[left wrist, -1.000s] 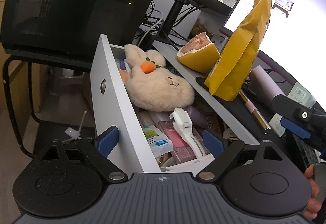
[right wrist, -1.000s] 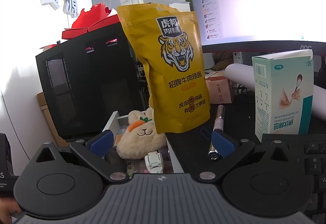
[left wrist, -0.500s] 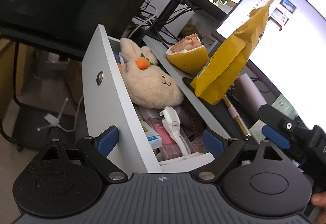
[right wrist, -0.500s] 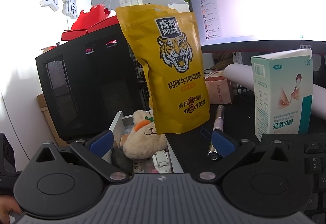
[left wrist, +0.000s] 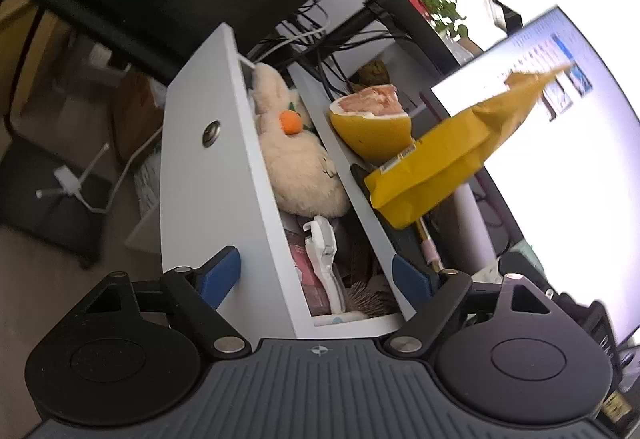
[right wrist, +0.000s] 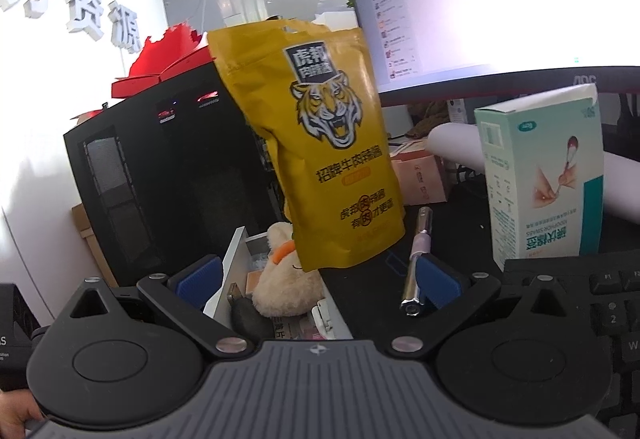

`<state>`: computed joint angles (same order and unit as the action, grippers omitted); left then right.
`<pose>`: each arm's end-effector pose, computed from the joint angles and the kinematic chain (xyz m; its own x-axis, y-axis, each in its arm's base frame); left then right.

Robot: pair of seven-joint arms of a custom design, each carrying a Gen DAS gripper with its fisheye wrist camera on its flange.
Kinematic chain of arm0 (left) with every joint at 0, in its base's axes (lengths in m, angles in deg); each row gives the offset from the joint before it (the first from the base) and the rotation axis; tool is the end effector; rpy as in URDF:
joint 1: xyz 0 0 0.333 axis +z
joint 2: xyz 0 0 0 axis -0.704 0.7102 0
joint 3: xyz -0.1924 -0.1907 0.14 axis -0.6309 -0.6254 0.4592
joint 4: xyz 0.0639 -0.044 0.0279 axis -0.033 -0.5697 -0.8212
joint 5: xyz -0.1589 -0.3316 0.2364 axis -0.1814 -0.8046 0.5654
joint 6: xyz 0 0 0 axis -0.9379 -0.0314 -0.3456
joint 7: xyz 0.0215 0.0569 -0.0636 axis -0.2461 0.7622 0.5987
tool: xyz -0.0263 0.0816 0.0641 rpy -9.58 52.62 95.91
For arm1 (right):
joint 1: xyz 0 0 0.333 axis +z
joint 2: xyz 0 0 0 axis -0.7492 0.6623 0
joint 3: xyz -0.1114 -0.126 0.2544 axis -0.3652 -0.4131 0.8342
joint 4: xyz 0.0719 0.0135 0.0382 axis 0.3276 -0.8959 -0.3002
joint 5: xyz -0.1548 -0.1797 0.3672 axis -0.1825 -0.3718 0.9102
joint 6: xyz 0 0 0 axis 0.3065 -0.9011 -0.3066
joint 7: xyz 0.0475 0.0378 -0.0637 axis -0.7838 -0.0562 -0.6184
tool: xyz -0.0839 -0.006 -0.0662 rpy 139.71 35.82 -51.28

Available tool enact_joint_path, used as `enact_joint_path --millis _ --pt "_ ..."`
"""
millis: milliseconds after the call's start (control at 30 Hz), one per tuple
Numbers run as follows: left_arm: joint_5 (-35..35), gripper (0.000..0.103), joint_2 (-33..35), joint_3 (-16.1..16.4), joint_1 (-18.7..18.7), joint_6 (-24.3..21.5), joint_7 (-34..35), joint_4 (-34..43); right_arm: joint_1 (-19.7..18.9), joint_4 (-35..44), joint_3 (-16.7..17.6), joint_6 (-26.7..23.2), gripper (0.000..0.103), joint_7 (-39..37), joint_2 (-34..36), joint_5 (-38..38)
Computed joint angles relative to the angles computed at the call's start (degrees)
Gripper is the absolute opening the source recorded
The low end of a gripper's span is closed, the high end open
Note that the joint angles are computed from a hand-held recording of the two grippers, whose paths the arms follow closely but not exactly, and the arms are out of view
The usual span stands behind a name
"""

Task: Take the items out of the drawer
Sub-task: 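Push the white drawer front inward with the left gripper, then keep pushing the drawer front with the left gripper until shut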

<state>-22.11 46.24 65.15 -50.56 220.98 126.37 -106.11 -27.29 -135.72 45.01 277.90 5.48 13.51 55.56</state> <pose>0.5270 -0.0678 0.4513 -0.2198 -0.6189 0.7541 -0.7381 -0.3999 -0.5434 0.4292 0.1608 0.4900 0.0094 -0.9517 -0.3070 -0.2669 0.2935 -0.9179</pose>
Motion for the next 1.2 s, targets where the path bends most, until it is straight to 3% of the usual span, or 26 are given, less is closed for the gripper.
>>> enact_joint_path --millis 167,400,1200 --pt "-1.5 0.076 1.0 0.8 0.7 -2.4 -3.4 0.4 0.1 -0.3 -0.6 0.3 0.103 1.8 -0.2 -0.8" --pt "-2.2 0.075 2.6 0.4 1.6 -4.5 -6.7 1.3 -0.1 -0.4 -0.5 0.2 0.103 2.2 -0.2 -1.2" --pt "-2.5 0.08 6.0 -1.4 1.6 -6.8 -11.7 3.8 -0.6 -0.5 -0.1 -0.8 0.103 2.8 -0.6 -0.6"
